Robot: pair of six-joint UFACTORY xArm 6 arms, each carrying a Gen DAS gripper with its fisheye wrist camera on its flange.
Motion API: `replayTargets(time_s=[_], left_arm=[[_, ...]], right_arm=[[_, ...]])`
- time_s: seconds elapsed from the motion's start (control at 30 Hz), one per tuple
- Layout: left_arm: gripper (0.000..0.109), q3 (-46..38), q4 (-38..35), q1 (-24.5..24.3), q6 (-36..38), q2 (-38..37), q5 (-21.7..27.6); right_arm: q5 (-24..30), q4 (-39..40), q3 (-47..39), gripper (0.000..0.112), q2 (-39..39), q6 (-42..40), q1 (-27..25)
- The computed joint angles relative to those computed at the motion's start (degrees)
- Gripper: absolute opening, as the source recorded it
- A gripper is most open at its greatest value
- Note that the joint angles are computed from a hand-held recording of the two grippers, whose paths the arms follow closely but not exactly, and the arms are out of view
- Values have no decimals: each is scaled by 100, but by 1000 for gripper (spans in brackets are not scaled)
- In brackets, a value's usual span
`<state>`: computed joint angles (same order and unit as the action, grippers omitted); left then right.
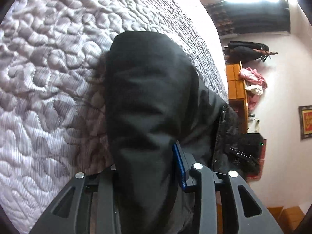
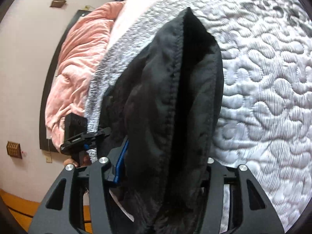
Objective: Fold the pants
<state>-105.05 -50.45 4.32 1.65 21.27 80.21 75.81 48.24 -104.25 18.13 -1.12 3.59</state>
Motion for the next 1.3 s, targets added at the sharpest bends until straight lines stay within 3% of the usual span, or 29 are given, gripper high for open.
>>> replayTargets(time_s=[0.1, 0.17, 0.23, 0.3, 0.4, 0.57, 0.7, 0.83, 0.93, 1.1, 1.3], left_arm=[[43, 289, -137, 80, 211, -130, -35], [58, 606, -120, 243, 368, -309, -16], [65, 645, 37, 314, 402, -418, -4], [65, 630, 239, 315, 521, -589, -153], [74, 535, 755, 297, 699, -903, -677], [89, -326, 1526, -2, -49, -544, -1451], [89, -1789, 2426, -339, -736, 505, -889], [90, -2444, 3092, -530, -936, 1113, -367], [96, -2297, 2908, -495, -1067, 1184, -339], [93, -1781, 2608, -420, -1098, 873, -537], [93, 449, 1942, -291, -519, -894, -1573]], right_arm=[[78, -26, 127, 69, 24, -25, -64], [80, -158, 173, 77, -40, 78, -59], [13, -282, 240, 87, -192, 134, -90], [-14, -483, 153, 88, -310, 252, -180], [-429, -1114, -63, 89, -495, 275, -202], [-488, -1015, -1165, 88, -74, 265, -9], [-94, -979, -2185, 88, 760, 651, 194], [128, -1279, -2868, 86, 1513, 1097, 271], [41, -1493, -2507, 80, 1500, 1133, 285], [-155, -1635, -2124, 84, 1199, 947, 360], [-1015, -576, 176, 87, -680, 281, 159]])
